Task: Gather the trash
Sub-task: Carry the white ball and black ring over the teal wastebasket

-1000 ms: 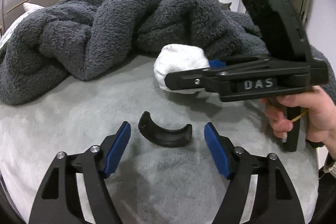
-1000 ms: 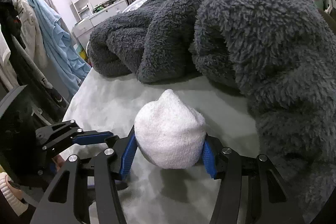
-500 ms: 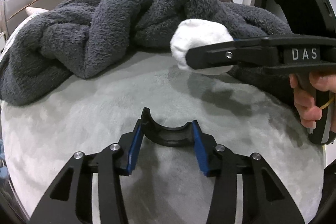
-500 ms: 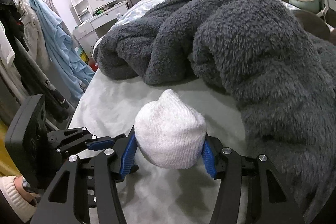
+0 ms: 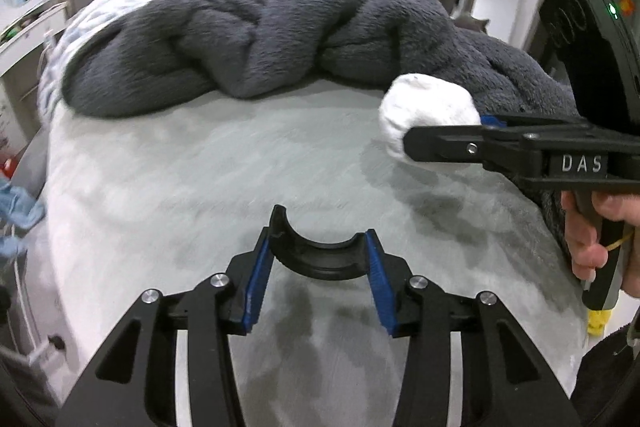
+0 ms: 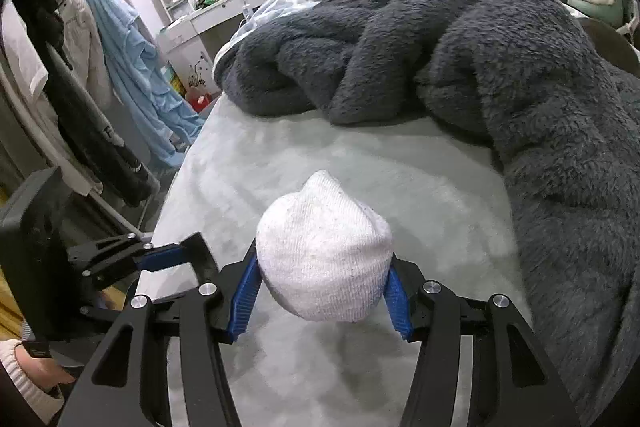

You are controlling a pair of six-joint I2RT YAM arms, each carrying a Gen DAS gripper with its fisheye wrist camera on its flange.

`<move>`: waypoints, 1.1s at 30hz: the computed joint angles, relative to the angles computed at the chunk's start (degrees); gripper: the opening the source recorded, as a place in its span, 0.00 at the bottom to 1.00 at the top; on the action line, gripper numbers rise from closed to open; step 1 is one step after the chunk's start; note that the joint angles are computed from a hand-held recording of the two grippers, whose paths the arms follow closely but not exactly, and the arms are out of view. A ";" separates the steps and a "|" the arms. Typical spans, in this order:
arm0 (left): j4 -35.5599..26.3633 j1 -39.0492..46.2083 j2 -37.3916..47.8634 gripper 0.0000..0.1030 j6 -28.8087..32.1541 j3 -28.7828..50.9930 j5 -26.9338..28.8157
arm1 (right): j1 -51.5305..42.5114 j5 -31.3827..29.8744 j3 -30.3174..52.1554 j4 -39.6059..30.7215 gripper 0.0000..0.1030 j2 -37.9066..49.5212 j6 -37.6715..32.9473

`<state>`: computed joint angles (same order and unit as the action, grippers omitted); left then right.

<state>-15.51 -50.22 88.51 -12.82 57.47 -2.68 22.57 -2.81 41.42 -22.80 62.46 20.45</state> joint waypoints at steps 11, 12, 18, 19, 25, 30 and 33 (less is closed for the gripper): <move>-7.03 -1.13 -17.17 0.47 -6.51 -10.60 -7.07 | 11.94 8.68 1.86 -4.77 0.54 -0.85 4.49; -7.81 -1.60 -18.26 0.47 -7.21 -11.39 -8.04 | 13.03 9.45 1.84 -5.47 0.54 -1.47 4.96; -12.46 -2.51 -24.47 0.47 -10.15 -13.51 -10.35 | 20.47 14.65 2.04 -8.58 0.54 -2.08 8.56; -13.64 -2.67 -26.03 0.47 -10.71 -13.69 -10.91 | 21.22 15.18 2.08 -8.77 0.54 -1.94 8.92; -18.74 -2.77 -31.90 0.47 -13.09 -14.69 -13.17 | 28.43 19.63 3.73 -11.32 0.54 -1.30 13.45; -22.77 -1.51 -36.16 0.47 -15.48 -15.79 -14.05 | 35.76 23.28 6.05 -12.53 0.54 1.49 17.69; -25.25 -0.76 -38.33 0.47 -16.27 -16.52 -14.46 | 38.22 24.24 7.60 -12.54 0.54 3.41 18.88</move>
<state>-40.76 -50.98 50.18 -29.08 40.95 -17.14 60.79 21.42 49.02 -35.34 65.87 39.33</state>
